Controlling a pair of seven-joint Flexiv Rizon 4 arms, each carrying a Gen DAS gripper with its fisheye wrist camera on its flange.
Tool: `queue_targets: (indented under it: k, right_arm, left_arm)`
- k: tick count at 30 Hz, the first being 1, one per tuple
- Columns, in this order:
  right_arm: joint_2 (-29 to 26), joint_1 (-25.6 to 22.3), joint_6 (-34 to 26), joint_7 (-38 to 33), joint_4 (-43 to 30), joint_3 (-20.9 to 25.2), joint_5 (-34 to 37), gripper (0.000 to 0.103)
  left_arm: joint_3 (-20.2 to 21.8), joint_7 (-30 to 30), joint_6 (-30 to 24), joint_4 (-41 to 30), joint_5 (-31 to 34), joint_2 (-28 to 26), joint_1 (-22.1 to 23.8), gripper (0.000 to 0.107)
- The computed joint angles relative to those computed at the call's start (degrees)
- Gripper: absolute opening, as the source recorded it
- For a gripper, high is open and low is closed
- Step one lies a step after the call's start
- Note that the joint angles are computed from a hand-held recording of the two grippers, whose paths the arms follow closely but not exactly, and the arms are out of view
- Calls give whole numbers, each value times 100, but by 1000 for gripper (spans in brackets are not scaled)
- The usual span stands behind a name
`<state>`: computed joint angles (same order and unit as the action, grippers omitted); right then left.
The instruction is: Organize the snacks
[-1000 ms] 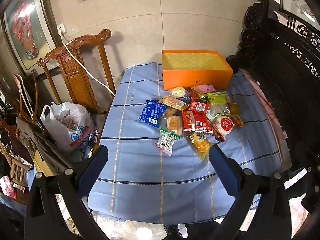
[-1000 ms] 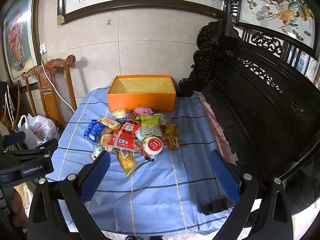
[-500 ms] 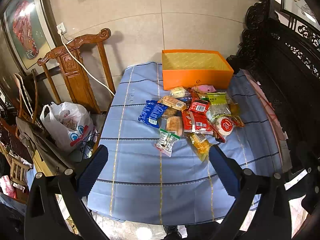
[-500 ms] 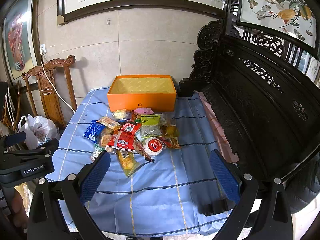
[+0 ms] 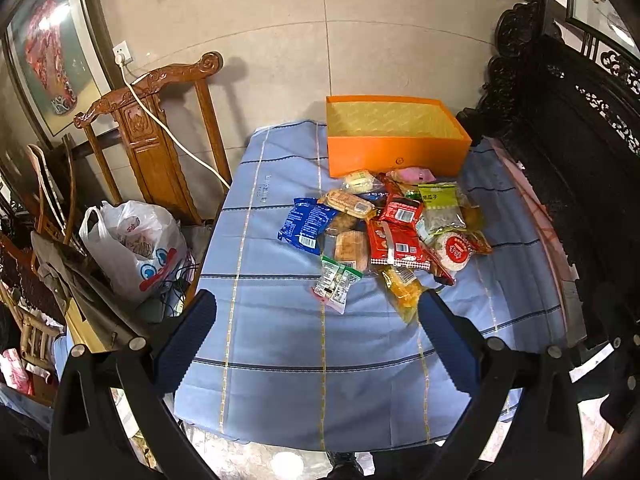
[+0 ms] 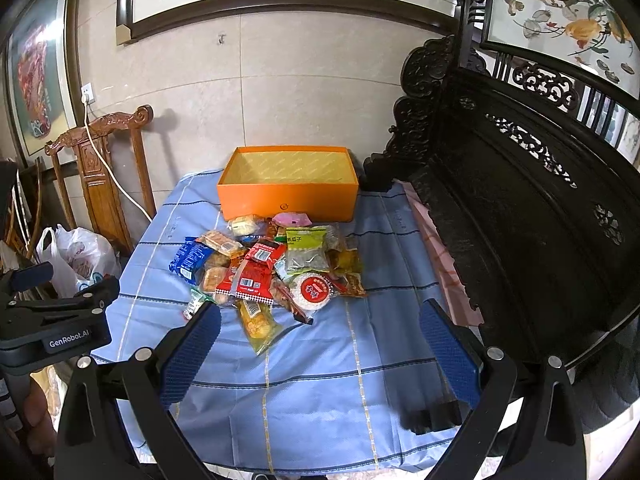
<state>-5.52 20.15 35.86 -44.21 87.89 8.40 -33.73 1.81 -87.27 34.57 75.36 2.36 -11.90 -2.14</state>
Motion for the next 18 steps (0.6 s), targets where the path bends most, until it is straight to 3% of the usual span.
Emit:
queue_targets:
  k: [12, 18]
  right_arm:
    - [-123, -16, -7, -100, -84, -31, 229, 99]
    - [-435, -153, -46, -477, -191, -92, 932, 99]
  left_arm:
    - [9, 34, -213, -293, -68, -343, 62, 99]
    - [10, -8, -499, -393, -396, -810, 209, 99]
